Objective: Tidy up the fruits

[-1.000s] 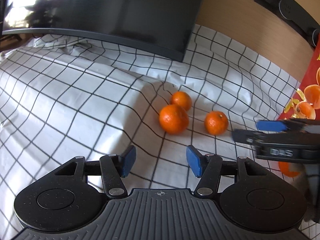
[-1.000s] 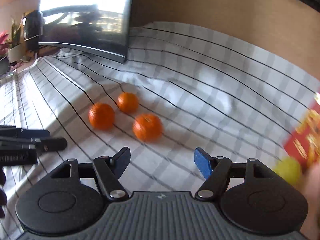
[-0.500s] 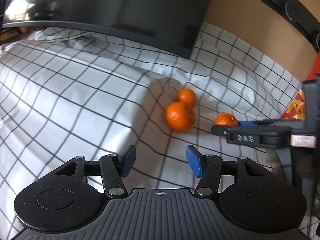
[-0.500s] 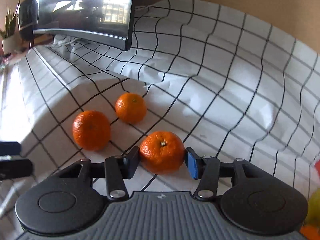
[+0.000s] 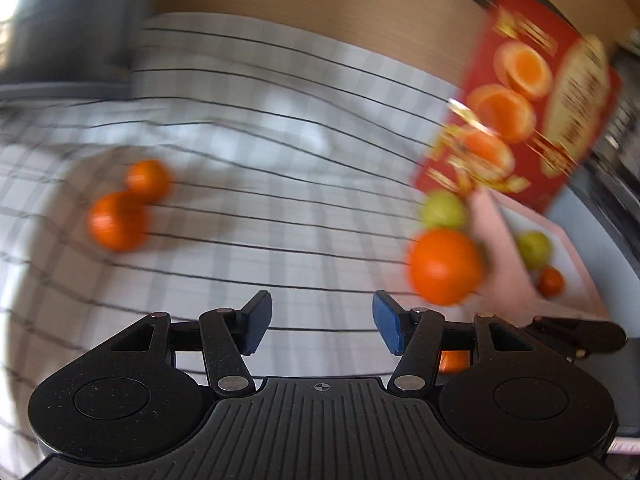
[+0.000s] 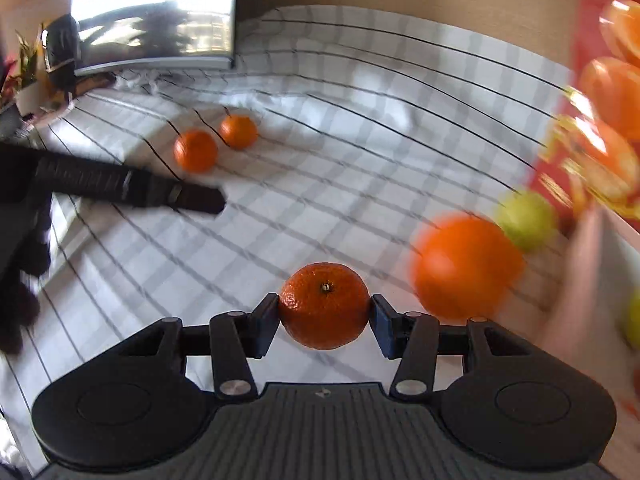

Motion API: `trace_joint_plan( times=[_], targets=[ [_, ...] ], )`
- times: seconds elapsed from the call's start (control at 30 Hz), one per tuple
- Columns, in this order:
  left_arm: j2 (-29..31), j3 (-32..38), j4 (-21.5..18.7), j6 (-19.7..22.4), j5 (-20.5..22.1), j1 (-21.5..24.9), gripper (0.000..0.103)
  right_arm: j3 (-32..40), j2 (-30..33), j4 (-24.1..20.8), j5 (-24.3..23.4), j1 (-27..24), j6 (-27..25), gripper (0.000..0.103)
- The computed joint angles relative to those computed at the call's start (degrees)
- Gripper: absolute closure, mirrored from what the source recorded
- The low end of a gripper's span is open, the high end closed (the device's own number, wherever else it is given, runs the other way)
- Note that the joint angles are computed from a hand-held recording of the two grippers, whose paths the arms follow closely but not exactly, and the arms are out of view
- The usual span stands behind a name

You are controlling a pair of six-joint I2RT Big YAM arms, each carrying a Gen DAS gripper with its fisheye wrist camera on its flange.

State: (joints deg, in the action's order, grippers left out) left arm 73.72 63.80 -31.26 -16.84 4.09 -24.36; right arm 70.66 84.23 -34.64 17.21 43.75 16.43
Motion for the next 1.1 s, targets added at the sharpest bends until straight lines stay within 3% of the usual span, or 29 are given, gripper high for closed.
trace_joint_plan(
  times=[0.13, 0.3, 0.5, 0.63, 0.7, 0.8, 1.03, 1.1],
  targets=[
    [3.3, 3.52, -0.45, -0.2, -1.73, -4.79, 0.042, -7.0, -5.99, 0.19, 2.19, 0.15, 4.04, 0.054],
    [6.99, 8.1, 0.26, -1.55, -4.22, -8.13, 0.042, -14.15, -12.4, 0.65, 8.05, 1.01, 5.11, 0.054],
    [14.26, 16.35, -1.46, 3.39, -10.15, -11.01, 0.042, -18.5, -16.31, 2.06, 11.24, 0.88, 6.99, 0.054],
    [16.8, 18.56, -3.44, 7.65, -14.48, -12.75, 0.042, -20.08, -17.1, 4.03, 12.06, 0.45, 8.23, 0.054],
    [16.89, 17.82, -2.9, 9.62, -16.27, -13.18, 0.038, -20.54, -17.34, 4.91, 12.64, 0.47, 9.01, 0.048],
    [15.87, 15.8, -0.78, 9.84, -14.7, -12.73, 0.038, -21.14, -17.29, 5.53, 14.01, 0.77, 10.29, 0.037],
    [16.2, 15.68, -1.53, 5.6, -9.33, -11.83, 0.036, -22.12, -17.1, 5.73, 13.1, 0.26, 13.28, 0.029],
    [16.62, 15.75, -0.84, 6.28, -10.49, -12.46, 0.035, -22.1, -17.01, 5.86, 13.05, 0.2, 13.26, 0.027]
  ],
)
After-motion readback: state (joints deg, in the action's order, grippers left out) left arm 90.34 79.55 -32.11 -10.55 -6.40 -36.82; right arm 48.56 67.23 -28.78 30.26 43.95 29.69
